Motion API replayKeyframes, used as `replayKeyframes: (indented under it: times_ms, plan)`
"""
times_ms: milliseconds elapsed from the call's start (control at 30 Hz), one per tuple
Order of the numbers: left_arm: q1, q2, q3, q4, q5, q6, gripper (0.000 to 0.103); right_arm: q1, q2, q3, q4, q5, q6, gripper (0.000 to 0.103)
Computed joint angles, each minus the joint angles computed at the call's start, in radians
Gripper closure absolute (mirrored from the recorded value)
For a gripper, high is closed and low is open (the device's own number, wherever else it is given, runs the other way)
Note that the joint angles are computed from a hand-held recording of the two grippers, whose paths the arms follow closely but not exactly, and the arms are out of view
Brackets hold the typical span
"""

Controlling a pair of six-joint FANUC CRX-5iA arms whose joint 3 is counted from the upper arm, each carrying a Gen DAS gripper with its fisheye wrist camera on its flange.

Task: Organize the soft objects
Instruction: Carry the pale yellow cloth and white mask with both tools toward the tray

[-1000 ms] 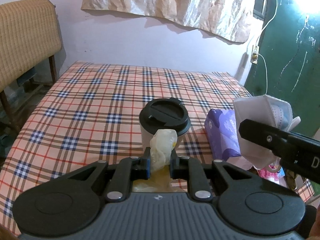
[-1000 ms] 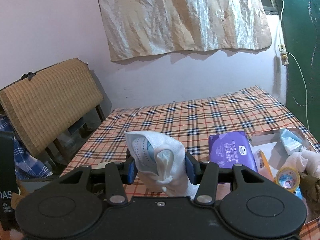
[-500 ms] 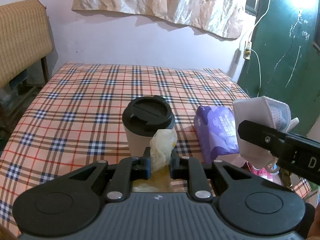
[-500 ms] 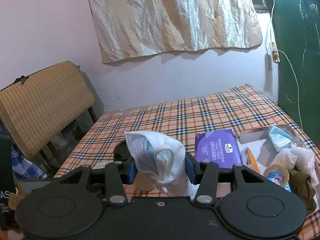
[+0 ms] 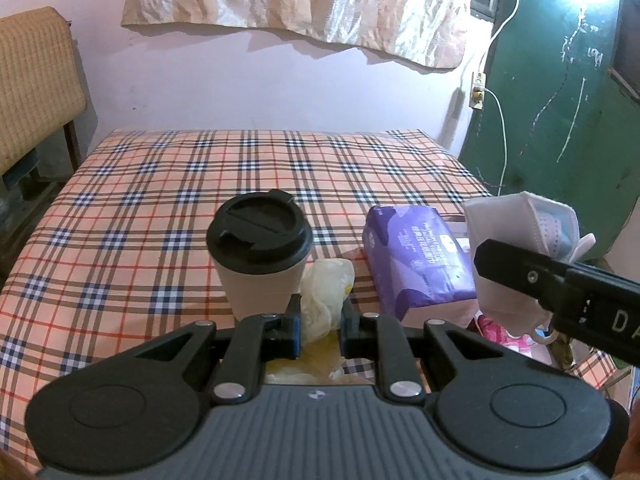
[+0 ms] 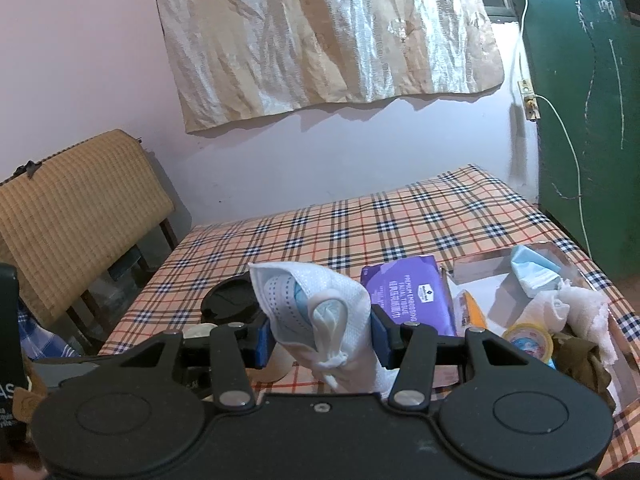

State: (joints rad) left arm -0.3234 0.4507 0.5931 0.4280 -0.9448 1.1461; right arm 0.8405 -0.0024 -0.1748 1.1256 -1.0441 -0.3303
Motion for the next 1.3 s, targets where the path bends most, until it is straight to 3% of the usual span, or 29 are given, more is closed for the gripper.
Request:
replayKeyframes:
  times_ms: [1300]
  plan:
    - [-0.082, 0.073, 0.082, 0.04, -0.057, -0.102, 0.084, -0.005, -0.102, -0.122, -0.027, -0.107, -0.1, 0.045]
